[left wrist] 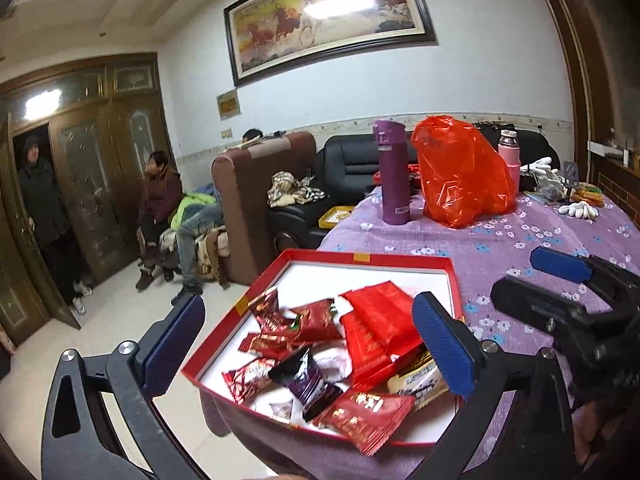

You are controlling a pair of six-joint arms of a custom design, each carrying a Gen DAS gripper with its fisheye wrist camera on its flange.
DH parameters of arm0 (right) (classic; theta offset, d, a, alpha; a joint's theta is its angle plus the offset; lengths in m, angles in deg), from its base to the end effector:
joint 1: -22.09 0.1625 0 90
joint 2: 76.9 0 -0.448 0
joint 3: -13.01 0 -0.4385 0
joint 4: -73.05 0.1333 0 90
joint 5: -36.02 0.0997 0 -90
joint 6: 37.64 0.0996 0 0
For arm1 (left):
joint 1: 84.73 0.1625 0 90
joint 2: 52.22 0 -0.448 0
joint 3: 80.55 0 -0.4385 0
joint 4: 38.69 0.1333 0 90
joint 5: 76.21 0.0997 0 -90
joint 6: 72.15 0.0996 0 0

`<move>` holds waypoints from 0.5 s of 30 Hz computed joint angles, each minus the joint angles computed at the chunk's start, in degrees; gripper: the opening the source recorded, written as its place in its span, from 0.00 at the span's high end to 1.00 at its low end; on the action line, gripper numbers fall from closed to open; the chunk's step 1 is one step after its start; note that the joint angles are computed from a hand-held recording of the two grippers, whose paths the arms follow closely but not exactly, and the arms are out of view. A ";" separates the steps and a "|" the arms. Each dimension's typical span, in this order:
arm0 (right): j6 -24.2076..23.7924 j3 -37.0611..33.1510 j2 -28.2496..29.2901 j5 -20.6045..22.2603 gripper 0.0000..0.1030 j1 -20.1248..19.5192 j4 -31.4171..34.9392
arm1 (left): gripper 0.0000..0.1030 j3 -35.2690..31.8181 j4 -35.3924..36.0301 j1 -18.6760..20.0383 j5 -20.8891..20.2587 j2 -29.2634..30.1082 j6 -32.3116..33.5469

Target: Organize snacks

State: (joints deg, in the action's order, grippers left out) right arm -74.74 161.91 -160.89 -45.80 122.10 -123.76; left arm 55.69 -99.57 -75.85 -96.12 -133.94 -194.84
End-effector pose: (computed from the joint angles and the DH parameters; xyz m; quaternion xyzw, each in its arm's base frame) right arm 0.2100 -0.3416 0.2041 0.3956 -0.8437 0.3623 0.0188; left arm -0.2578 -0.2700 0.1459 0.1415 0.7063 -0.5313 0.4459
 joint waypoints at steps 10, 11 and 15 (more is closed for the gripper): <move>-1.21 1.34 2.42 -2.33 0.10 4.08 -4.12 | 0.00 0.67 6.98 -1.87 -3.00 -4.39 -7.36; -1.23 1.37 2.63 -2.59 0.10 4.34 -4.59 | 0.00 0.41 8.67 -2.02 -3.28 -4.46 -8.89; -0.78 1.32 2.16 -2.87 0.10 4.71 -4.01 | 0.00 0.59 10.25 -2.03 -3.89 -5.93 -9.95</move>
